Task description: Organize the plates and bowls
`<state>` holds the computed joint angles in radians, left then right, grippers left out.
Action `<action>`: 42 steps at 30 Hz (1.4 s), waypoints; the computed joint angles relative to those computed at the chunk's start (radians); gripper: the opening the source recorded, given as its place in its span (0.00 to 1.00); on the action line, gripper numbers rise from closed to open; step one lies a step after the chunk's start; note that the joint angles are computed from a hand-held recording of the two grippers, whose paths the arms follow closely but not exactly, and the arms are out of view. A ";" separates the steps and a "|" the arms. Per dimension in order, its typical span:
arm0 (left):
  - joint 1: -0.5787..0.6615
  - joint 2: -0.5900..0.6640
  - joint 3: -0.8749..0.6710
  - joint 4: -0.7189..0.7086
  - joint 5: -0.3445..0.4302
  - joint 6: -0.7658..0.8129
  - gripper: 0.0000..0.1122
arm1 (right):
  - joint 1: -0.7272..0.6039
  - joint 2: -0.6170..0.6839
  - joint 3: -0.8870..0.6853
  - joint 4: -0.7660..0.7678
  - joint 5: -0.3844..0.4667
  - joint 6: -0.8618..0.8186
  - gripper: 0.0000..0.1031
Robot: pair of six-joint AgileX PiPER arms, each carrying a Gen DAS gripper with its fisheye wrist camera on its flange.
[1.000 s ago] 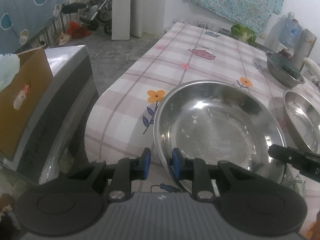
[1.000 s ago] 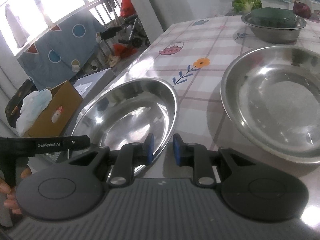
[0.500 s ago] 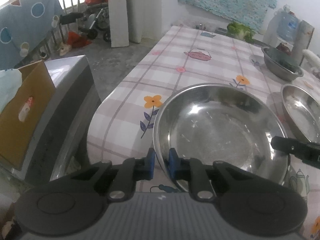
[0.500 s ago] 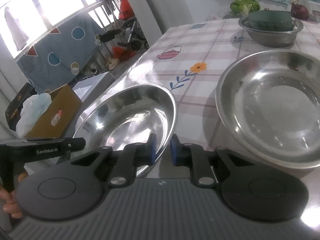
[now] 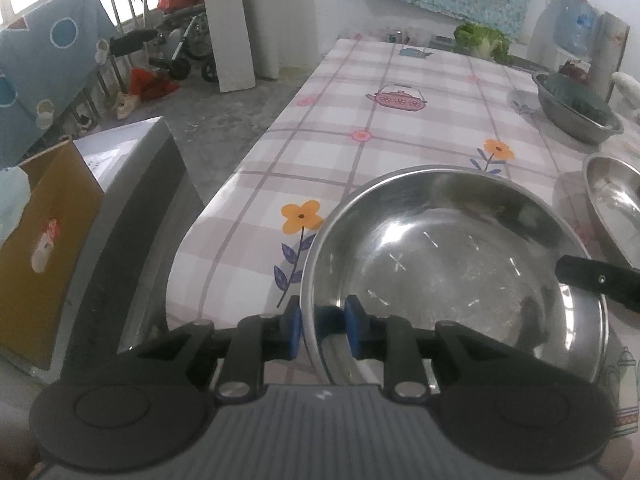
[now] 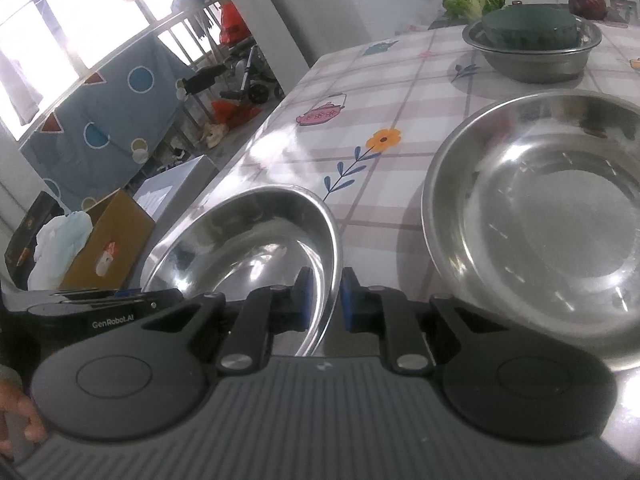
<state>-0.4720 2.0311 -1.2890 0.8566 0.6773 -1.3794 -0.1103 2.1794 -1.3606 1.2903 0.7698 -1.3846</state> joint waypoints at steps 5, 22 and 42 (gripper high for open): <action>-0.013 -0.038 0.042 -0.020 -0.004 -0.008 0.19 | -0.024 -0.010 0.009 -0.033 0.040 0.032 0.12; -0.029 -0.009 0.015 -0.010 0.031 -0.005 0.24 | -0.009 -0.001 0.027 0.010 0.006 0.002 0.12; -0.049 -0.007 0.002 0.011 0.070 -0.024 0.21 | -0.003 -0.036 0.080 0.077 -0.025 -0.099 0.11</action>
<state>-0.5205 2.0239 -1.2867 0.8674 0.7472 -1.4029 -0.1135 2.1431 -1.2809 1.3670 0.7447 -1.4841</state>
